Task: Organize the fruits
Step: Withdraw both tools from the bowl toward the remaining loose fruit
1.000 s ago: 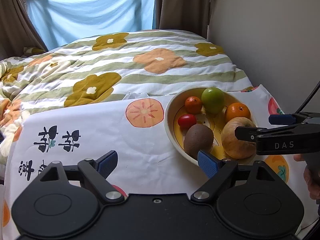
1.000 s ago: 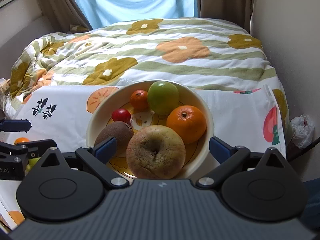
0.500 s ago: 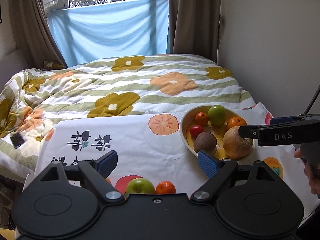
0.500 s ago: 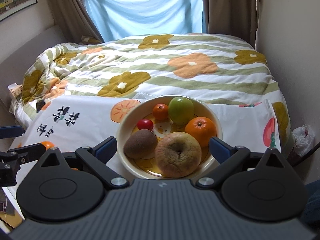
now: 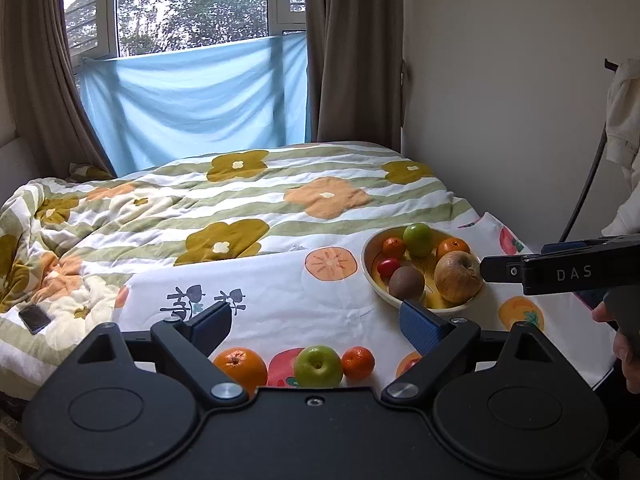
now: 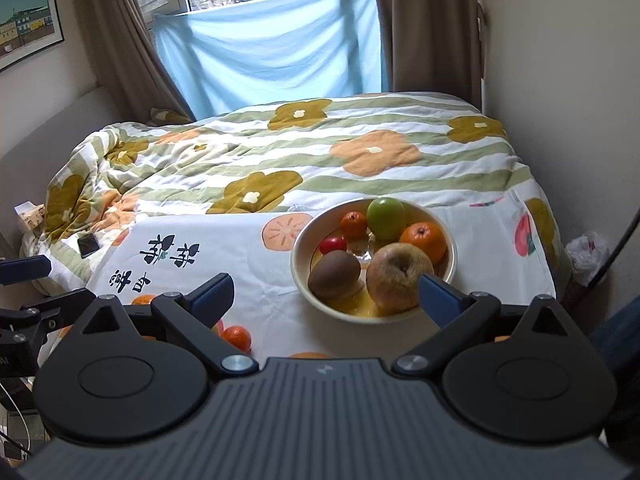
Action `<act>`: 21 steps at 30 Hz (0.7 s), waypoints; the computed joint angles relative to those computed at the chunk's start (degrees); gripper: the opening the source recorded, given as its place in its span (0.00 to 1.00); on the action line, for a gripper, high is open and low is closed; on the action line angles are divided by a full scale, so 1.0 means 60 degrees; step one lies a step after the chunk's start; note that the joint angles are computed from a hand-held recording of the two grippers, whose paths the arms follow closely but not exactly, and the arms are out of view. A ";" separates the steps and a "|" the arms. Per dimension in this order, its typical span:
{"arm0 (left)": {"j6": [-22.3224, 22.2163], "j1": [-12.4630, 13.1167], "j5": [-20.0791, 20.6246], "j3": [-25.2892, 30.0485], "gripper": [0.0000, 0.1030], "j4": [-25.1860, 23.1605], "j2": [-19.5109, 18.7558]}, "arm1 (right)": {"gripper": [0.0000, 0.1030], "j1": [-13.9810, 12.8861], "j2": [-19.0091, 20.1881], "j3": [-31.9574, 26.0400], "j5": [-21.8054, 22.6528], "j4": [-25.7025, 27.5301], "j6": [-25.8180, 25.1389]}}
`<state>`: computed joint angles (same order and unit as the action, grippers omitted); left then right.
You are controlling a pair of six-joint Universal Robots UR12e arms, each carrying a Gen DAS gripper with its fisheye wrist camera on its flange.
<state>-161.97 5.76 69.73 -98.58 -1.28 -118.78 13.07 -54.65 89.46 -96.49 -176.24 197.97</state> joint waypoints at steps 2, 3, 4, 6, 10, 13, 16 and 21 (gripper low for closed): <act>0.0346 0.0087 -0.0148 -0.0037 0.91 -0.0056 -0.0020 | 1.00 0.0130 0.0009 0.0061 -0.0208 0.0008 0.0184; 0.0583 0.0126 -0.0222 -0.0034 0.91 -0.0115 -0.0055 | 1.00 0.0186 0.0025 0.0090 -0.0309 -0.0015 0.0258; 0.0797 0.0154 -0.0300 -0.0021 0.91 -0.0188 -0.0088 | 1.00 0.0238 0.0045 0.0108 -0.0396 -0.0024 0.0322; 0.1414 0.0226 -0.0477 -0.0014 0.91 -0.0293 -0.0190 | 1.00 0.0332 0.0104 0.0141 -0.0541 -0.0008 0.0448; 0.2765 0.0268 -0.0625 0.0090 0.91 -0.0423 -0.0486 | 1.00 0.0489 0.0257 0.0185 -0.0761 0.0042 0.0630; 0.3372 0.0266 -0.0634 0.0293 0.91 -0.0698 -0.0722 | 1.00 0.0549 0.0410 0.0159 -0.0829 0.0074 0.0698; 0.3797 0.0256 -0.0755 0.0551 0.91 -0.0978 -0.0975 | 1.00 0.0607 0.0592 0.0069 -0.0970 0.0116 0.0703; 0.5065 0.0145 -0.0694 0.0981 0.91 -0.1469 -0.1359 | 1.00 0.0637 0.0902 -0.0140 -0.1046 0.0127 0.0789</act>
<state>-131.58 6.63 65.56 -92.69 -10.09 -126.94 16.89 -49.23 88.62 -102.77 -175.48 202.70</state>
